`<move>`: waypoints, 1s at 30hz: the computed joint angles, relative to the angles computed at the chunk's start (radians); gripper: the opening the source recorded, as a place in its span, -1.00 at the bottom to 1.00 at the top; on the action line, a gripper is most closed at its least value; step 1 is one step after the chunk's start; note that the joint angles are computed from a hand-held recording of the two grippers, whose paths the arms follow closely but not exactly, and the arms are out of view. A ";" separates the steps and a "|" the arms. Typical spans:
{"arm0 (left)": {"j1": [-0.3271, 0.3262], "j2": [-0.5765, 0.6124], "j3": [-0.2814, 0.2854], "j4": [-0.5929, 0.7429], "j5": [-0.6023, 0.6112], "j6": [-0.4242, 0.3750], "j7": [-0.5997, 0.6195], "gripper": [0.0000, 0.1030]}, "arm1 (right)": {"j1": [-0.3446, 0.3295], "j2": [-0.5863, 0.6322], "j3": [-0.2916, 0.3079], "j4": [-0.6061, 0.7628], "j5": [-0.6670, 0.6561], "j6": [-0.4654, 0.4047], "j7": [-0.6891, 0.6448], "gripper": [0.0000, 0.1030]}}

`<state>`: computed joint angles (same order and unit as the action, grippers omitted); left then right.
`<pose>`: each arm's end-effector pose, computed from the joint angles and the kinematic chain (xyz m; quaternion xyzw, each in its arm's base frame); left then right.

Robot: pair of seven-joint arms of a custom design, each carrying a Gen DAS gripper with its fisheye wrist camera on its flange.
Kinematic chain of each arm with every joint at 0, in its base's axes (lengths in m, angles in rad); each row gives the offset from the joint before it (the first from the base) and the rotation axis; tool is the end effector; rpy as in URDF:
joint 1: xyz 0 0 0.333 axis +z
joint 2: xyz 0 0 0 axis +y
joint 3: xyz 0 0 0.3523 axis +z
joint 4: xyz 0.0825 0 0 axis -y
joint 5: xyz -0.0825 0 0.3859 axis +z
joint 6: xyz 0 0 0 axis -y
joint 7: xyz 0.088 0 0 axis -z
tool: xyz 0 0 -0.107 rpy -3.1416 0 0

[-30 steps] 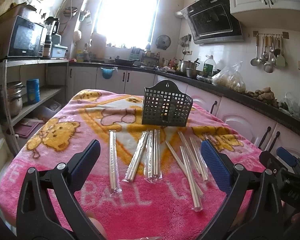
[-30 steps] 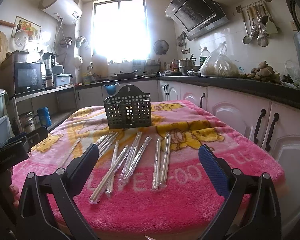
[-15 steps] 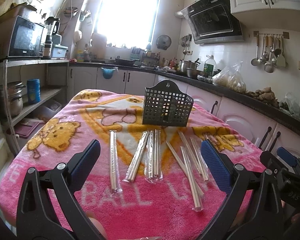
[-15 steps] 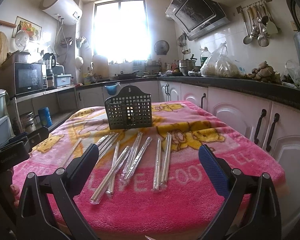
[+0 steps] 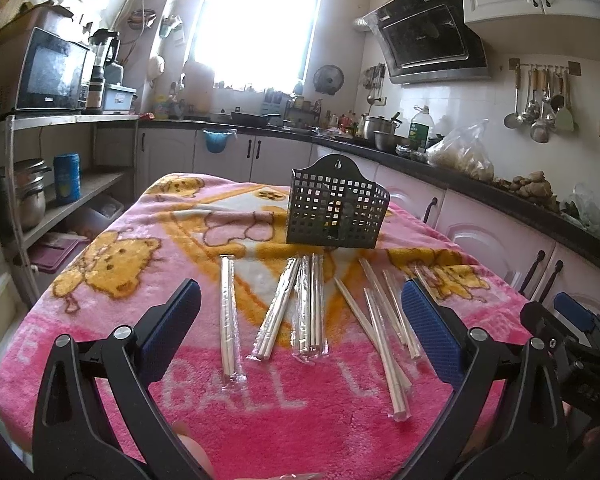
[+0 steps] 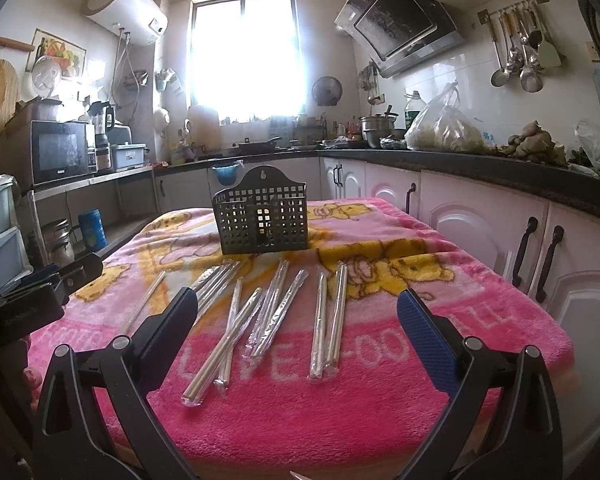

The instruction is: Organize utensils

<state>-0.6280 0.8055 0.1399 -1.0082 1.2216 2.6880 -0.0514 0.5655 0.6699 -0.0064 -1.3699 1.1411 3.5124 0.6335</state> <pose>0.6999 -0.4637 0.4834 -0.6079 0.5363 -0.4550 0.3685 0.6918 0.3052 0.4718 -0.6052 0.5257 -0.3604 0.4769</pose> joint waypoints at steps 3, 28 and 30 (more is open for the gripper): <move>0.003 0.000 -0.001 -0.003 -0.005 -0.004 -0.003 0.78 | 0.042 0.010 -0.069 0.022 0.049 -0.051 -0.021 0.88; 0.129 -0.005 -0.079 -0.011 -0.203 -0.034 0.125 0.78 | 0.128 0.217 -0.412 0.347 -0.376 -0.645 0.548 0.88; 0.142 0.016 -0.094 0.027 -0.254 -0.051 0.192 0.78 | 0.102 0.258 -0.413 0.429 -0.421 -0.701 0.602 0.88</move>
<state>-0.4864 0.8216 0.0464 -0.9813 0.9677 2.6367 0.1408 0.6676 0.9280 -0.4191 -0.9414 0.7202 2.8114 1.2359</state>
